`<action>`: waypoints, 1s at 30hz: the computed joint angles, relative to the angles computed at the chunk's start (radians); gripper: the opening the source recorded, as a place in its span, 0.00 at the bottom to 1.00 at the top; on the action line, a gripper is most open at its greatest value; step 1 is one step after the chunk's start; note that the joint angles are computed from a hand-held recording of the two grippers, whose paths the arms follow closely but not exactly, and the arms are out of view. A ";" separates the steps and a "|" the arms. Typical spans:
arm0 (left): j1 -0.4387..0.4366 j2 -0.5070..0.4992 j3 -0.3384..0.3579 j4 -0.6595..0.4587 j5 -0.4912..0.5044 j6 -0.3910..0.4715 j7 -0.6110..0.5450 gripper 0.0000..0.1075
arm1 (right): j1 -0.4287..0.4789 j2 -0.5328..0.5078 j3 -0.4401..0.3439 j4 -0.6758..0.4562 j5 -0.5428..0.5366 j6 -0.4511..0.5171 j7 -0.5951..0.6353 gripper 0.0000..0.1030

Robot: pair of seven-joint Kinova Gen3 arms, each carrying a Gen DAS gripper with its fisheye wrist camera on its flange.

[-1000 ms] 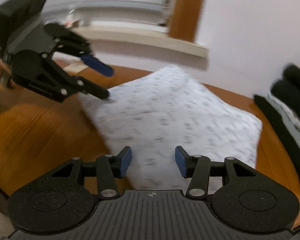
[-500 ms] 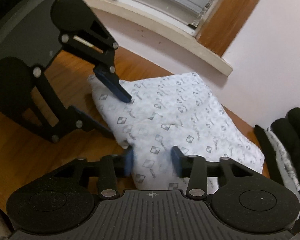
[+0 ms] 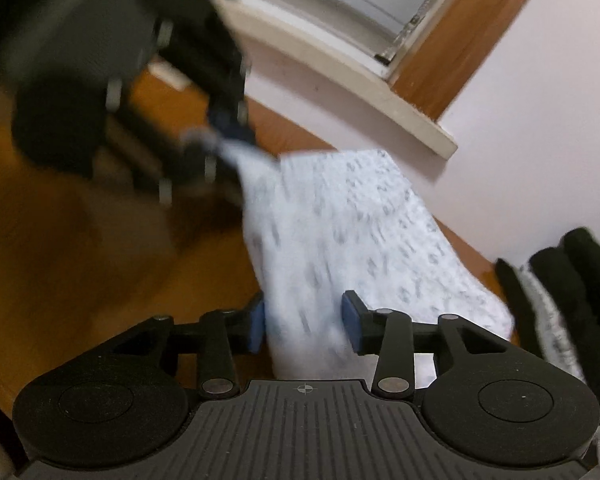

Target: Fold clothes

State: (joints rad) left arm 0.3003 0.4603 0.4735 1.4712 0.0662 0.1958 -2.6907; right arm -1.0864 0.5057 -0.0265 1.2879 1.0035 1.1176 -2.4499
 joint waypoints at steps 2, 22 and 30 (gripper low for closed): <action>0.004 -0.004 -0.012 0.001 -0.003 0.004 0.001 0.11 | -0.002 -0.004 -0.001 0.016 0.002 0.013 0.013 0.16; 0.116 -0.035 -0.162 0.045 -0.065 -0.019 0.049 0.11 | -0.014 -0.105 -0.100 0.161 -0.004 0.257 0.072 0.20; 0.021 -0.048 -0.074 0.000 -0.014 0.132 0.068 0.20 | 0.001 -0.168 -0.124 0.277 0.013 0.347 -0.153 0.02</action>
